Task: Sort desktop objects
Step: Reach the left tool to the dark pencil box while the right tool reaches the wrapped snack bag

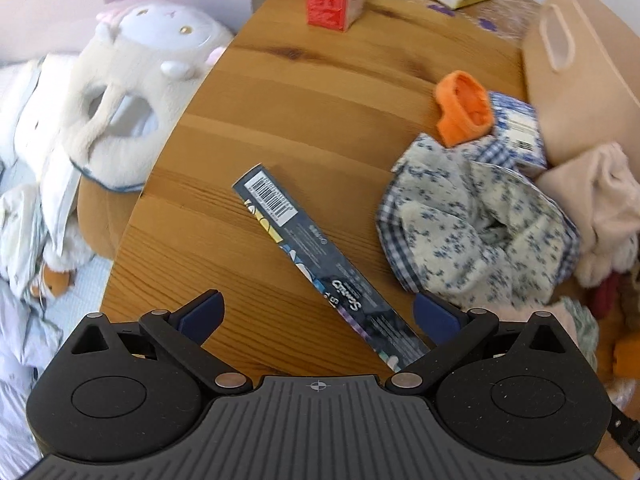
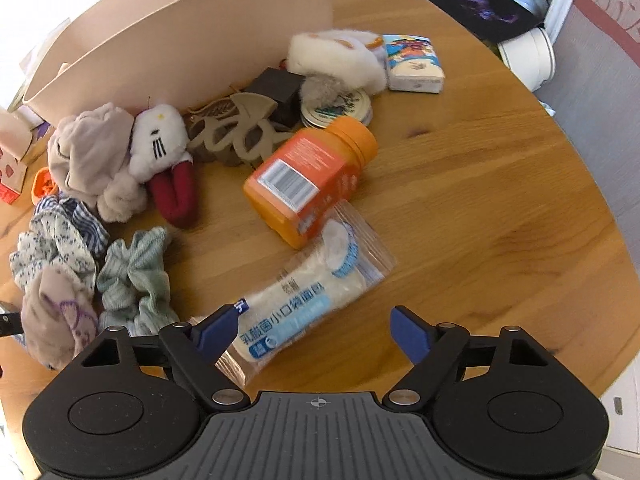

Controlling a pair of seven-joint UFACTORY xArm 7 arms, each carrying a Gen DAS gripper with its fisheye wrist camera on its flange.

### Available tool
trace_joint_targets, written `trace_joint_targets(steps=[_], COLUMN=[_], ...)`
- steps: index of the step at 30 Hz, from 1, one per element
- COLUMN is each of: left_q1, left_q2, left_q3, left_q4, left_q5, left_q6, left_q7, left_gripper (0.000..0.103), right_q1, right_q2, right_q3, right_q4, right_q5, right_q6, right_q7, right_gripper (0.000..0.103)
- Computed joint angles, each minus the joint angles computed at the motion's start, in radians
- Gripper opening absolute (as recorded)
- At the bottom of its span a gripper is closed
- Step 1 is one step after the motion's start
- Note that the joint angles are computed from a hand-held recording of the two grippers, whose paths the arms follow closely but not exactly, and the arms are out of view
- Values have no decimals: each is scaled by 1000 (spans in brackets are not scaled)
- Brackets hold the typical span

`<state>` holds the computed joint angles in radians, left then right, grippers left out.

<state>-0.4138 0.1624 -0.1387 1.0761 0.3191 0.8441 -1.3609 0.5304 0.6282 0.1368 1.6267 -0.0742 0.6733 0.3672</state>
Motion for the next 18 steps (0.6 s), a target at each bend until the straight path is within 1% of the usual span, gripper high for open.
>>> trace_joint_targets(steps=[2, 3, 4, 5, 7, 8, 9, 10, 11, 12, 16, 18], left_q1=[7, 16, 17, 17, 9, -12, -2, 36, 50, 25, 16, 11], left_q2=[10, 10, 19, 30, 29, 30, 28, 15, 14, 16, 26, 22], left_q3=[2, -2, -3, -4, -1, 19, 17, -28, -32, -7, 0, 1], left_q4=[3, -3, 6, 19, 16, 18, 17, -17, -18, -16, -7, -14], left_q5=[-25, -40, -55, -69, -62, -64, -80, -54, -69, -75, -59, -48], left_q6=[-5, -15, -6, 10, 7, 6, 0, -47, -53, -57, -70, -80], left_q7=[11, 62, 74, 87, 82, 85, 131, 218, 264, 268, 286, 290], left_gripper=[97, 87, 76, 74, 73, 73, 74, 74, 74, 74, 73, 71], right_q1=[7, 10, 10, 11, 18, 22, 26, 28, 30, 31, 42, 50], right_q2=[25, 43, 52, 61, 76, 82, 87, 92, 97, 102, 113, 106], right_q3=[-2, -2, 0, 1, -2, -5, -6, -8, -9, -10, -19, -26], right_q4=[34, 62, 76, 89, 113, 122, 132, 141, 149, 158, 180, 167], right_q5=[-3, -2, 2, 6, 3, -2, -5, -5, -3, 0, -10, -23], right_q6=[21, 43, 55, 64, 79, 83, 89, 93, 96, 99, 113, 101], right_q7=[2, 2, 1, 2, -1, -3, -3, -1, 4, 10, 26, 35], right_gripper=[85, 84, 84, 84, 85, 85, 85, 85, 85, 85, 82, 79])
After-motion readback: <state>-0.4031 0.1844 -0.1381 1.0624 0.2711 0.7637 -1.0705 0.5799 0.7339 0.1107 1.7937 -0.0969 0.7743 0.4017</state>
